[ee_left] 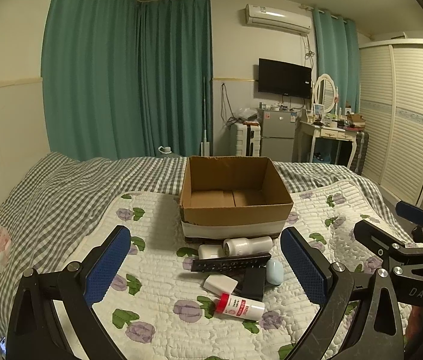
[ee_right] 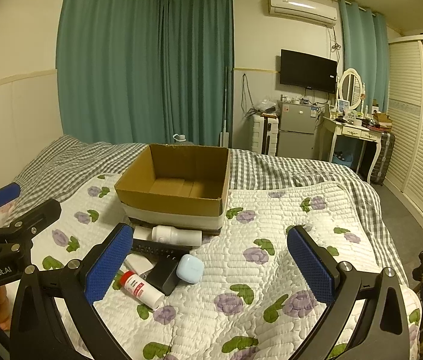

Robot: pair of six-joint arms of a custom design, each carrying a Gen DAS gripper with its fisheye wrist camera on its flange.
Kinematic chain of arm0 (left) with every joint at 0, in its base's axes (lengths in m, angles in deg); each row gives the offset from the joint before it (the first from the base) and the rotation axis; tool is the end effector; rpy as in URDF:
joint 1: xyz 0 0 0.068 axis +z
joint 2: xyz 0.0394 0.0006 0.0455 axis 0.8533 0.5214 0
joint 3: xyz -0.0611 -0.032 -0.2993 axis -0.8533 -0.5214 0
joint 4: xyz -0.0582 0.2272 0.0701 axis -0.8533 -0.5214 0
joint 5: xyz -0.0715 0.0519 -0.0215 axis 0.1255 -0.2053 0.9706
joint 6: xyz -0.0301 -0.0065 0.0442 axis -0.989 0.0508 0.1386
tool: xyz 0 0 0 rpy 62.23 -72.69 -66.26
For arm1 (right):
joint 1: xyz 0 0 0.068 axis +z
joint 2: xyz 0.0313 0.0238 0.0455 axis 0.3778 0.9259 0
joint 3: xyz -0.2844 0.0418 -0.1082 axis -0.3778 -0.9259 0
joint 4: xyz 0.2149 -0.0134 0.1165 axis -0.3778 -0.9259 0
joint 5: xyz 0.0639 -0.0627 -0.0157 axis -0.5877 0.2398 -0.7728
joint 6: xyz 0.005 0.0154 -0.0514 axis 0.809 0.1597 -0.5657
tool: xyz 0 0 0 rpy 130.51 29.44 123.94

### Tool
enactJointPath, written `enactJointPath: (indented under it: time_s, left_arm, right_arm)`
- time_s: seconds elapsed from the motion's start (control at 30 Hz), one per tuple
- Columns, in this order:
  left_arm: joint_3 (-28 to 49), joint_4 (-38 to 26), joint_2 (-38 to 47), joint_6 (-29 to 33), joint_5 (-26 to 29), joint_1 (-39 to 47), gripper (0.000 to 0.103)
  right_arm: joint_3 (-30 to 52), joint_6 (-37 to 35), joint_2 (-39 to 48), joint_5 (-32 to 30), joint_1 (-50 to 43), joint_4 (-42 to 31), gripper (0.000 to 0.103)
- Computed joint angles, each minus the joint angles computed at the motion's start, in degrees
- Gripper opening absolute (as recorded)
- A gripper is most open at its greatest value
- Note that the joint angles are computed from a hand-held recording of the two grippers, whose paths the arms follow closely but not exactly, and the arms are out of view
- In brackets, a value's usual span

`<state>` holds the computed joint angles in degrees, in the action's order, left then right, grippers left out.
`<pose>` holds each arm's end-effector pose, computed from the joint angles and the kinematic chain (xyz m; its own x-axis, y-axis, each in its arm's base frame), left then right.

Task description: Organize rigid objects

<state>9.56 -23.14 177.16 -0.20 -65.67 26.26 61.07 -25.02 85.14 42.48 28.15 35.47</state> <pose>0.2933 -0.1776 0.3469 -0.3793 0.1556 -0.9121 0.3539 0.9352 0.0124 0.2177 0.0131 0.3548 -0.4437 0.0880 -0.8919 0.1984 0.9801 -0.0020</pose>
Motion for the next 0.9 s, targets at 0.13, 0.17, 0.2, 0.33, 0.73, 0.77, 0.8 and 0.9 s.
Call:
enactJointPath:
  time_s: [0.13,0.17,0.2,0.33,0.73,0.77,0.8,0.9]
  left_arm:
    - [-0.07,0.09,0.02,0.05,0.01,0.11,0.102]
    - [-0.19,0.12,-0.09,0.02,-0.06,0.10,0.102]
    - [-0.30,0.15,-0.11,0.00,-0.18,0.12,0.102]
    - [-0.80,0.47,-0.25,-0.04,-0.49,0.27,0.102]
    - [-0.71,0.45,0.00,-0.12,-0.94,0.02,0.102]
    - [-0.72,0.45,-0.05,-0.11,-0.79,0.06,0.102]
    - [-0.72,0.45,-0.05,-0.11,-0.79,0.06,0.102]
    - [-0.76,0.56,-0.06,-0.07,-0.77,0.06,0.102]
  right_arm:
    - [-0.12,-0.12,0.24,-0.31,-0.10,0.06,0.103]
    - [0.00,-0.13,0.43,-0.35,-0.06,0.01,0.103]
    - [0.06,-0.10,0.49,-0.32,0.02,-0.07,0.103]
    - [-0.05,0.00,0.56,-0.28,0.50,-0.10,0.103]
    - [-0.11,0.18,0.65,-0.41,1.02,-0.58,0.103]
    - [-0.15,0.15,0.64,-0.50,0.96,-0.56,0.103]
    - [-0.07,0.17,0.84,-0.56,0.99,-0.61,0.103]
    - [-0.17,0.17,0.81,-0.73,1.10,-0.66,0.103]
